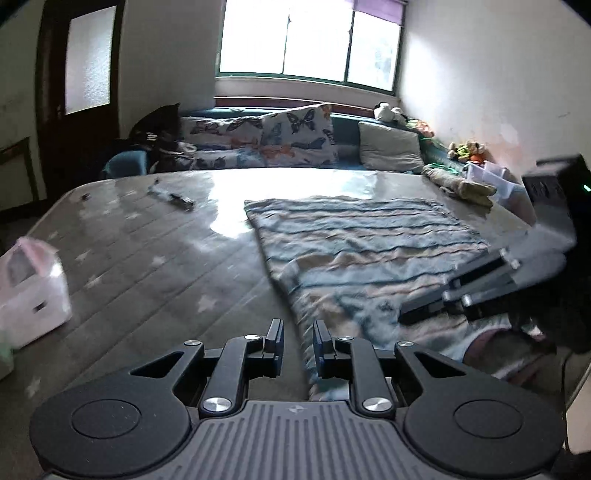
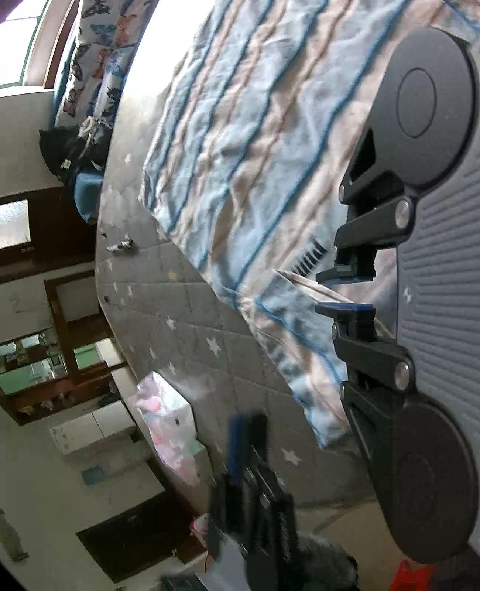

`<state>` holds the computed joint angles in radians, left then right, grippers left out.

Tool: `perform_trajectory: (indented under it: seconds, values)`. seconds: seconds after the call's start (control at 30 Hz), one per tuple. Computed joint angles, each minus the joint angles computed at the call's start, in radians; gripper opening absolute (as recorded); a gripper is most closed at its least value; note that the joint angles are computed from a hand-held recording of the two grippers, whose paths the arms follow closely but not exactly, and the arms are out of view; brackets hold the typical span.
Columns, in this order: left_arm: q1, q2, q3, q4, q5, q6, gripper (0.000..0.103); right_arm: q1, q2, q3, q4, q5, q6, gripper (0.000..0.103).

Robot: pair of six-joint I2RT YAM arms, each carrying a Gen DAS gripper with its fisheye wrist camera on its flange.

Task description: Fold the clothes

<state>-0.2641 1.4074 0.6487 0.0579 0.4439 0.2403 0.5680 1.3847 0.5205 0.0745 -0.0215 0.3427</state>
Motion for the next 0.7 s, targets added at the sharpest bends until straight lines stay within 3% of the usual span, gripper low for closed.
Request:
perform_trajectory:
  seconds: [0.2, 0.33, 0.37, 0.67, 0.7]
  values:
    - [-0.073, 0.034, 0.018, -0.003, 0.017, 0.028, 0.02, 0.024, -0.045, -0.061, 0.013, -0.042, 0.049, 0.01]
    - [-0.106, 0.028, -0.005, -0.022, 0.005, 0.05, 0.02, 0.057, 0.005, -0.063, 0.069, -0.015, 0.064, 0.01]
    - [-0.109, 0.028, -0.009, -0.026, 0.005, 0.055, 0.02, 0.065, 0.005, -0.059, 0.065, -0.008, 0.061, 0.005]
    - [-0.134, 0.032, -0.036, -0.041, 0.003, 0.108, 0.023, 0.112, -0.149, -0.076, 0.003, 0.122, 0.055, 0.0]
    - [-0.142, 0.03, -0.042, -0.035, -0.011, 0.114, 0.023, 0.099, -0.137, -0.071, -0.008, 0.096, 0.063, 0.001]
